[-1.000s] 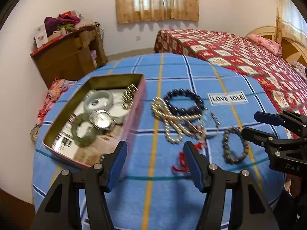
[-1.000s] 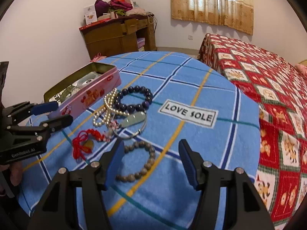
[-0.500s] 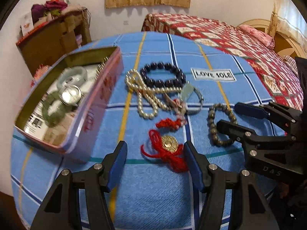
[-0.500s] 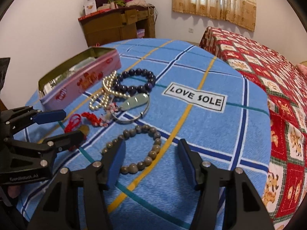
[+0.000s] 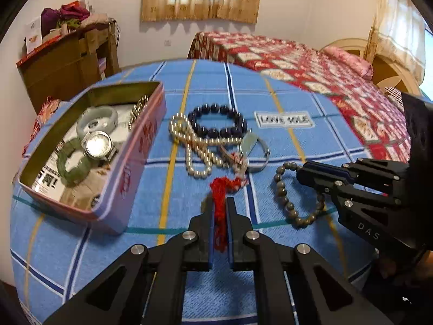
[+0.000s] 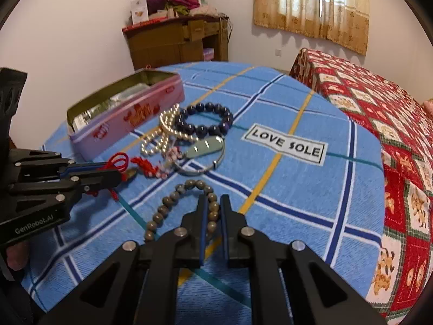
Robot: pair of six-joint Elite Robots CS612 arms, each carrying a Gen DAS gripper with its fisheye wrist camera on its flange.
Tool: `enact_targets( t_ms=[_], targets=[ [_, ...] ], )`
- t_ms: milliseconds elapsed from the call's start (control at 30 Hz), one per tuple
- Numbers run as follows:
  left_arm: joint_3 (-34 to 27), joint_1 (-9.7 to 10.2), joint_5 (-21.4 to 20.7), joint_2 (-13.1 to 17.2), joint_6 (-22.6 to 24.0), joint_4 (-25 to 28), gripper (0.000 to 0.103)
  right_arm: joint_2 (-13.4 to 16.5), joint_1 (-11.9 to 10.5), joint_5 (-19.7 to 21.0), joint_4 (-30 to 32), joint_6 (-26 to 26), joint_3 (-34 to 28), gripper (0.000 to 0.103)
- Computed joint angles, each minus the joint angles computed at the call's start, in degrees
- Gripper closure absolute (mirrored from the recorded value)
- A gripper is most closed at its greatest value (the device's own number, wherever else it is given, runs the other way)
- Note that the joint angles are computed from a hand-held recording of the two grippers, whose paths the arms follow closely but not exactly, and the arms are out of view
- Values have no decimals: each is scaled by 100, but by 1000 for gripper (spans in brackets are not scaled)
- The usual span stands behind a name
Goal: Organize jewelry
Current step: 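Grasp the brown bead bracelet with the right tool while the left tool grasps the red tassel, then carry the red tassel with the left tool while the right tool carries the brown bracelet over the tin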
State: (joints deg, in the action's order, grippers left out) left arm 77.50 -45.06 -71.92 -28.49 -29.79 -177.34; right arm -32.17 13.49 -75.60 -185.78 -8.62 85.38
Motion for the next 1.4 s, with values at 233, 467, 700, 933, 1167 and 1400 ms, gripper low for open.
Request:
enact_targets(
  t_ms=[233, 467, 700, 933, 1167, 1400],
  targets=[
    [77, 11, 88, -72, 9, -134, 97, -68, -35, 158, -196, 150, 46, 92],
    [104, -20, 280, -99, 68, -208, 97, -98, -48, 301, -350, 178, 79, 92],
    [205, -21, 446, -164, 72, -365, 97, -130, -40, 428, -402, 188, 53, 92],
    [371, 15, 736, -268, -88, -475, 97, -115, -10, 615, -394, 148, -66, 92],
    [592, 80, 1026, -396, -325, -566, 97, -57, 50, 764, -309, 59, -267, 92],
    [800, 171, 1233, -517, -607, -578, 97, 21, 141, 913, -218, -78, -531, 92]
  ],
)
